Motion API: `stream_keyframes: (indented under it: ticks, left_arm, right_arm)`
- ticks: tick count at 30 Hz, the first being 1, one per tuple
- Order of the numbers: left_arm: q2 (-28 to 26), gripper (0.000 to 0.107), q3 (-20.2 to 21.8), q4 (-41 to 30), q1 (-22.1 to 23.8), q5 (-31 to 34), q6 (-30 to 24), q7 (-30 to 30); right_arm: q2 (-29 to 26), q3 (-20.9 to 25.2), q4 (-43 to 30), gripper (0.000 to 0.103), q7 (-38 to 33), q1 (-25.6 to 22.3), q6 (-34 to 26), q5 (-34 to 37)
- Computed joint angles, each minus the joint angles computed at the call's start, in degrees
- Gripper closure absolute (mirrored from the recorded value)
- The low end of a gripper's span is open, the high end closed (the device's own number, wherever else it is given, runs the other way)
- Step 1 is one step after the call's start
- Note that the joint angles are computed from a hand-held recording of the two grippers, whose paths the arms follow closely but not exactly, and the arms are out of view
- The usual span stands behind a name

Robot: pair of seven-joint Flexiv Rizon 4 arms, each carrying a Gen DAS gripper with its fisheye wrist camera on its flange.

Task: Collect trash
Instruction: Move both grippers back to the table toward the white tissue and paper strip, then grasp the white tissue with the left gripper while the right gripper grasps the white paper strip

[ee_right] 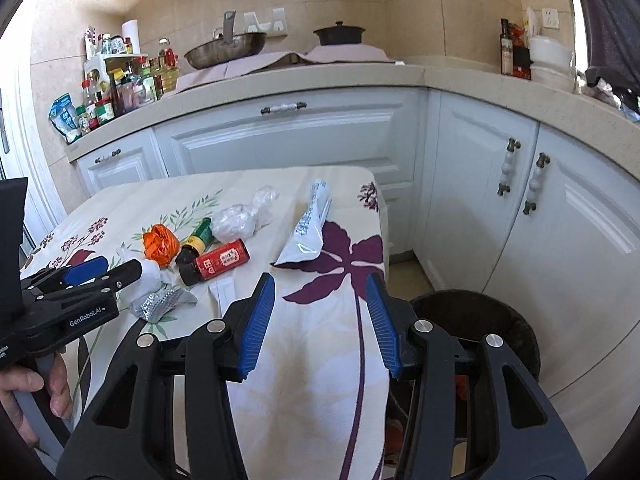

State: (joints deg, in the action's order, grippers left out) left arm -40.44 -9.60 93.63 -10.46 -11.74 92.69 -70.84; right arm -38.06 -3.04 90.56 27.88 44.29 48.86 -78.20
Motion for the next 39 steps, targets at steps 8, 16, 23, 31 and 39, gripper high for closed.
stream_keyframes:
  ticks: [8,16,23,31,39]
  left_arm:
    - [-0.28,0.048,-1.92,-1.09,1.51,-0.82,-4.18,1.63]
    - [-0.23,0.068,-4.08,-1.05,3.21,-2.7,-6.88,3.82]
    - [-0.05,0.083,-6.43,-0.22,4.96,-4.21,-7.41,6.83]
    - [0.55,0.091,-8.8,1.38,6.76,-5.39,-6.05,9.81]
    - [1.73,0.095,-12.12,4.4,9.45,-5.92,-3.32,11.79]
  right_arm:
    - [-2.86,0.4,-3.33,0.057,-7.27,-0.8,3.91,6.1]
    - [-6.18,-0.11,-7.55,0.056,-17.98,-0.1,7.18,15.6]
    - [-8.37,-0.65,-10.64,0.056,-26.88,1.22,7.99,23.21]
    - [-10.79,0.01,-14.96,0.055,-37.53,2.56,4.94,30.95]
    - [-10.92,-1.24,-15.61,0.087,-40.31,4.17,3.79,32.75]
